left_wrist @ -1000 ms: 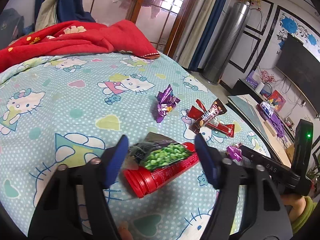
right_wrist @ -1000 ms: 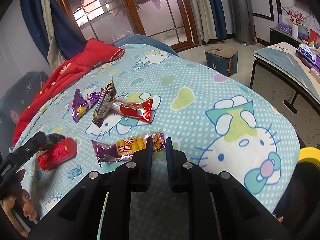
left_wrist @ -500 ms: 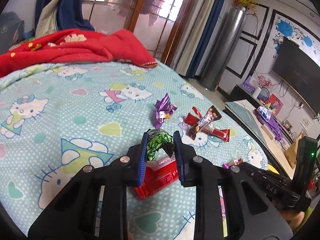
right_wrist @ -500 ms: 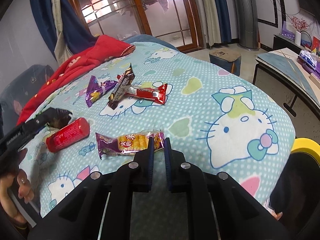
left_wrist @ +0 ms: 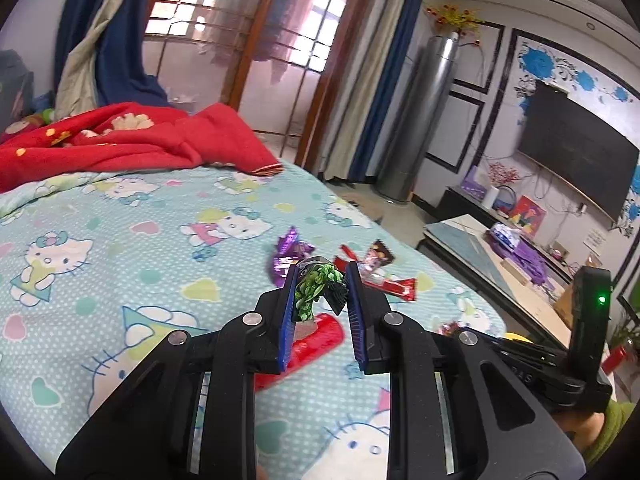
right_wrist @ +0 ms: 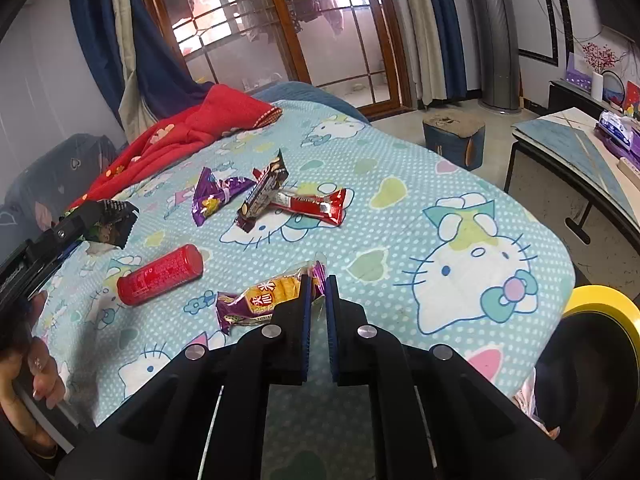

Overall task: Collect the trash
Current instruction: 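Carry the green snack bag and orange wrapper over the yellow bin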

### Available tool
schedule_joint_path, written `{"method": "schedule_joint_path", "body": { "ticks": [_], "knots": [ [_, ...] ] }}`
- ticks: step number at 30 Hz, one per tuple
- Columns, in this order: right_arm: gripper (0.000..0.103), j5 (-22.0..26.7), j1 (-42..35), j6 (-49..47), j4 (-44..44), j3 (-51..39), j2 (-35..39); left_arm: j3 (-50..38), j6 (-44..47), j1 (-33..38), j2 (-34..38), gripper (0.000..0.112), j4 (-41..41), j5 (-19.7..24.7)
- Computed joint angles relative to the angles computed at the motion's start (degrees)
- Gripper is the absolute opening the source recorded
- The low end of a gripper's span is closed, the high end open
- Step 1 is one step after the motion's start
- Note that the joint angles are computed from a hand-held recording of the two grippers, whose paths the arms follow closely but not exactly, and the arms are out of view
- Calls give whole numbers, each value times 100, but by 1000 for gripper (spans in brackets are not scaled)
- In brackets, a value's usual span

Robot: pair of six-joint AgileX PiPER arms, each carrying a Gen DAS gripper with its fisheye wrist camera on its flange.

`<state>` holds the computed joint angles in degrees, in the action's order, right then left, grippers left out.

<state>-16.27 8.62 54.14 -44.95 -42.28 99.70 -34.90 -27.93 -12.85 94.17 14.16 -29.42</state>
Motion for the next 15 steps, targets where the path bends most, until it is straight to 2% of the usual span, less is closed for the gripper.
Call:
{"method": "schedule_joint_path", "body": {
  "ticks": [8, 15],
  "knots": [
    [7, 31, -236, 117, -193, 126, -383, 69, -50, -333, -227, 17, 193, -5],
    [7, 14, -573, 555, -722, 250, -688, 118, 100, -682, -352, 17, 97, 38]
  ]
}}
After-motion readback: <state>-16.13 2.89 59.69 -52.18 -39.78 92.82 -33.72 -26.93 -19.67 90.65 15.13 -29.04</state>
